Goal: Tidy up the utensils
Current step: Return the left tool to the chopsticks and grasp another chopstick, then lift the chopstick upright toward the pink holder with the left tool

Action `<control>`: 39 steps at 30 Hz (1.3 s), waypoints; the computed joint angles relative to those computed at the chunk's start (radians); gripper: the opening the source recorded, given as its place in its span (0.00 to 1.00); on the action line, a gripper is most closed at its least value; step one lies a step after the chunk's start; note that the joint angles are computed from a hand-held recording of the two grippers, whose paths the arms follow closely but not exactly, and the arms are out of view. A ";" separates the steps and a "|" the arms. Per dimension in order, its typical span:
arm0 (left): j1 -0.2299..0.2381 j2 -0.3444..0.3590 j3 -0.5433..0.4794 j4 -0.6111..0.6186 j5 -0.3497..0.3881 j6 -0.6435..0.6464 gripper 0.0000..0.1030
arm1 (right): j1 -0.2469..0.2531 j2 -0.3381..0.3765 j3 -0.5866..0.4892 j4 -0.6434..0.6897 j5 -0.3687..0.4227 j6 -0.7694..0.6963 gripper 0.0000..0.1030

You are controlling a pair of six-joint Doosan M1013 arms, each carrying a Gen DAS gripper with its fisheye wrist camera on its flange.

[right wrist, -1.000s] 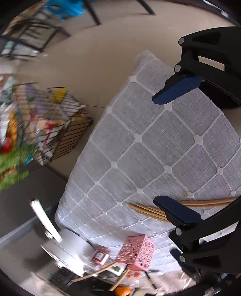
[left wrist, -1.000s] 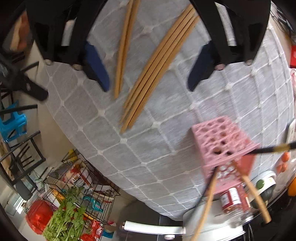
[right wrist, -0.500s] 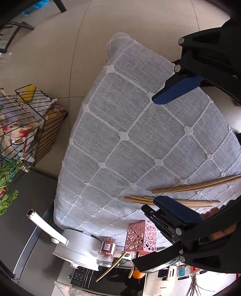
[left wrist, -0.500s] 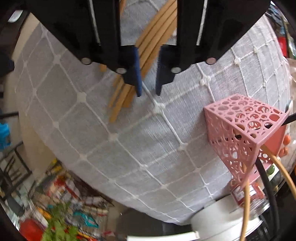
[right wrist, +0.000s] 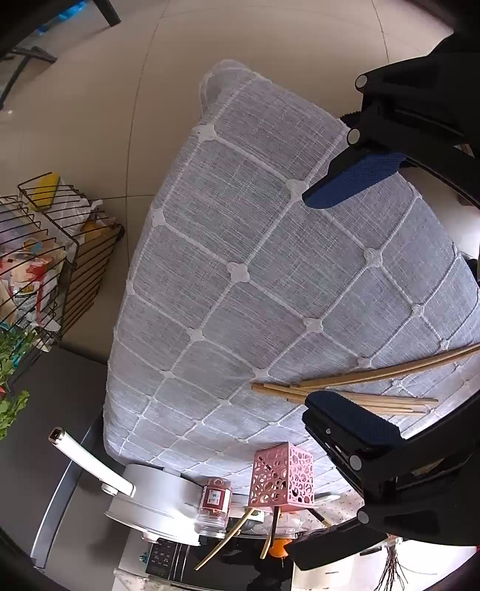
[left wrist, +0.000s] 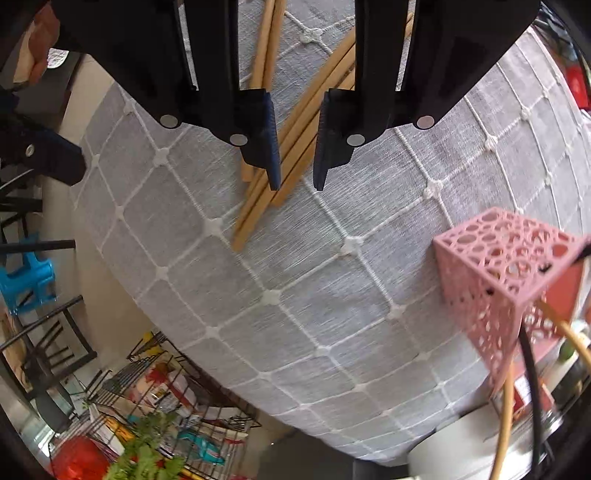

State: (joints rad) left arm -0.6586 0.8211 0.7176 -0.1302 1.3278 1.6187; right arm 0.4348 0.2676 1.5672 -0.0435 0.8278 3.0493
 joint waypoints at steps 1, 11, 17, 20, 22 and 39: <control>-0.004 0.005 -0.009 0.008 0.007 0.002 0.18 | -0.002 -0.002 0.004 0.013 -0.009 -0.007 0.93; -0.017 0.042 -0.046 0.085 0.052 0.023 0.17 | -0.007 -0.017 0.023 0.034 -0.040 -0.013 0.93; -0.025 0.025 -0.013 0.138 0.050 0.059 0.17 | -0.007 0.003 0.002 0.041 -0.007 -0.028 0.93; -0.008 -0.023 0.065 0.091 -0.040 0.049 0.11 | -0.002 0.021 -0.023 0.024 0.025 -0.023 0.93; -0.008 -0.080 0.158 0.128 -0.137 0.038 0.08 | 0.003 0.040 -0.050 0.014 0.047 -0.044 0.93; 0.093 -0.350 0.434 -0.072 -0.431 0.055 0.06 | 0.058 0.258 -0.340 -0.034 0.290 -0.217 0.23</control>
